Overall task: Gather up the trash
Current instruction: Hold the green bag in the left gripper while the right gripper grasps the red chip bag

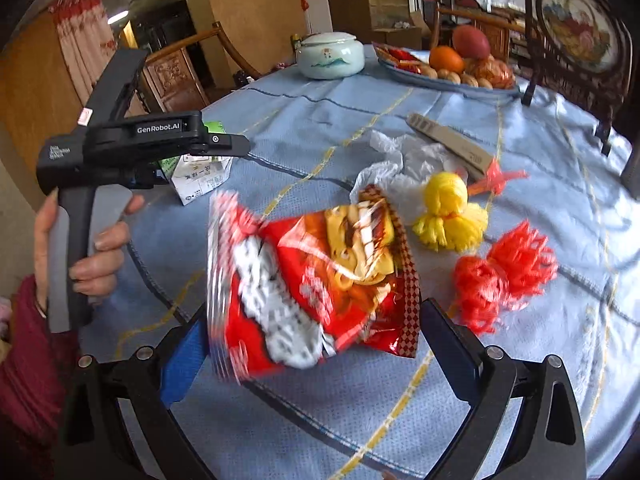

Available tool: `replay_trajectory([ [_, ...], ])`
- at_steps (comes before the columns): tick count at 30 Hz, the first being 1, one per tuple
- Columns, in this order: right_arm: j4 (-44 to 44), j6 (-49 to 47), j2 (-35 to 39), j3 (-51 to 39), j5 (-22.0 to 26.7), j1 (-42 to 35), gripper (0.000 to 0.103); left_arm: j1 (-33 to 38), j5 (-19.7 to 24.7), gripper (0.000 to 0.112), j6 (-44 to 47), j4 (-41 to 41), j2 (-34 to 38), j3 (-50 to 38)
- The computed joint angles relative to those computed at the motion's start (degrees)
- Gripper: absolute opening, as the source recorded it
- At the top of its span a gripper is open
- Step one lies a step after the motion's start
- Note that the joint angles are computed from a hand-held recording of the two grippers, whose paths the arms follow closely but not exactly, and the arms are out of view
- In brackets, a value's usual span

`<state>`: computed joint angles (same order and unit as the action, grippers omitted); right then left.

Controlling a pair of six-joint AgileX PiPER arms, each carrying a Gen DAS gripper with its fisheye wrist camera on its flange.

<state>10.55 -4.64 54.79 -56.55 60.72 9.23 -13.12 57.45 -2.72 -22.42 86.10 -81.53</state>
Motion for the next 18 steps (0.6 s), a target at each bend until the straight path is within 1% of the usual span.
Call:
replay_trajectory([
  [4,4.41,-4.13,3.35,-2.71,1.5,-2.44,0.097,-0.07,0.1,0.083,0.54,-0.6,0.02,0.09],
  [6,4.76,-5.05,5.5,-3.3,1.62,-2.53,0.097,0.1,0.24,0.083,1.1,-1.25,0.08,0.07],
  [8,4.28,-4.48,6.64,-2.44,0.27,-2.67,0.097,0.06,0.28,0.083,1.41,-1.48,0.11,0.08],
  [10,7.17,-6.61,6.07,-0.95,-1.46,-4.72,0.096,-0.11,0.31,0.083,1.82,-1.45,0.02,0.2],
  [11,9.3,-8.05,5.02,-0.48,-1.83,-6.11,0.078,-0.27,0.19,0.083,2.14,-1.46,-0.08,0.26],
  [12,12.52,-10.75,4.07,-0.18,-1.82,-8.63,0.068,-0.36,0.04,0.081,2.38,-1.44,-0.19,0.27],
  [14,15.92,-13.44,2.61,-0.2,-1.46,-12.14,0.053,0.07,-0.81,0.069,3.44,-2.77,-0.82,0.79],
  [15,17.31,-14.65,2.42,-0.16,-1.22,-13.48,0.051,0.65,-1.06,0.057,4.74,-4.37,-1.19,1.12],
  [16,18.96,-16.09,2.16,0.0,-0.71,-15.31,0.05,1.0,-1.21,0.05,5.72,-5.63,-1.4,1.4],
  [18,22.35,-19.01,2.24,0.09,0.9,-18.87,0.05,1.97,-1.37,0.044,7.74,-8.23,-1.85,1.85],
])
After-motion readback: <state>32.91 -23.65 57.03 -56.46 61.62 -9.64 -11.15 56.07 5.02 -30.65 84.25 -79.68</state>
